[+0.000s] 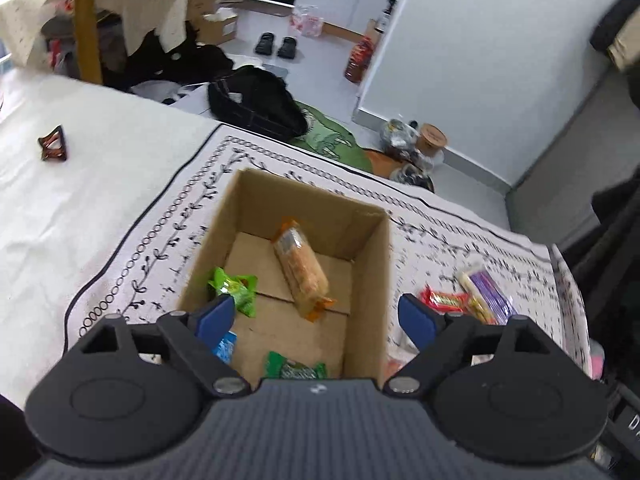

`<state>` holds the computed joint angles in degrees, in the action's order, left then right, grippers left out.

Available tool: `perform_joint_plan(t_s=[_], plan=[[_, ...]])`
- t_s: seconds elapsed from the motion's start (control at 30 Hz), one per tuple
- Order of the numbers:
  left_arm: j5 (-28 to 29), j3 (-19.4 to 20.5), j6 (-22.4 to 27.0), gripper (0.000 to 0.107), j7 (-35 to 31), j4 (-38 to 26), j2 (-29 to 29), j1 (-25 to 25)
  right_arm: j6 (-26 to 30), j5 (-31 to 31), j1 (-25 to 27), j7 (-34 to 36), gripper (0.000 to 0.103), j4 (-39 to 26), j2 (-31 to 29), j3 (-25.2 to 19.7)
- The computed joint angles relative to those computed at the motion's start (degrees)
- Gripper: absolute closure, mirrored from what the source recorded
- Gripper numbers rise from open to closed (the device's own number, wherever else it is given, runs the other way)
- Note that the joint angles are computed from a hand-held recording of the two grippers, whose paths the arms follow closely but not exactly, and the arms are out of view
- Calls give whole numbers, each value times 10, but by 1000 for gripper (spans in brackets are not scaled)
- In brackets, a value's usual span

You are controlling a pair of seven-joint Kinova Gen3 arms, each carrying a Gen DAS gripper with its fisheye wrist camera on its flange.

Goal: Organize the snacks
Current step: 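Carry both snacks over the box and open both tools to release them, then move both tools back toward the green-wrapped bun and remaining snacks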

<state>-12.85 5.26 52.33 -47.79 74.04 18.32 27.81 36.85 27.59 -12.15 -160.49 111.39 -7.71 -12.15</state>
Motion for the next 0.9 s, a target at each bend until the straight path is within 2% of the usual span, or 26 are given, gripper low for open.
perform_joint_plan(t_s=[0.23, 0.5, 0.7, 0.8, 0.9], plan=[[-15, 9, -10, 18, 0, 10, -6, 29, -11, -44, 23, 41, 0, 43, -43, 17], [-22, 24, -52, 14, -25, 52, -23, 52, -39, -110, 50, 112, 0, 90, -66, 29], [-38, 27, -88, 14, -11, 79, -38, 66, -61, -171, 56, 182, 0, 111, -71, 54], [-68, 25, -87, 15, -1, 77, -34, 84, -80, -186, 67, 209, 6, 124, -72, 58], [-47, 34, -97, 16, -13, 75, -25, 78, -99, -219, 66, 244, 14, 142, -70, 80]])
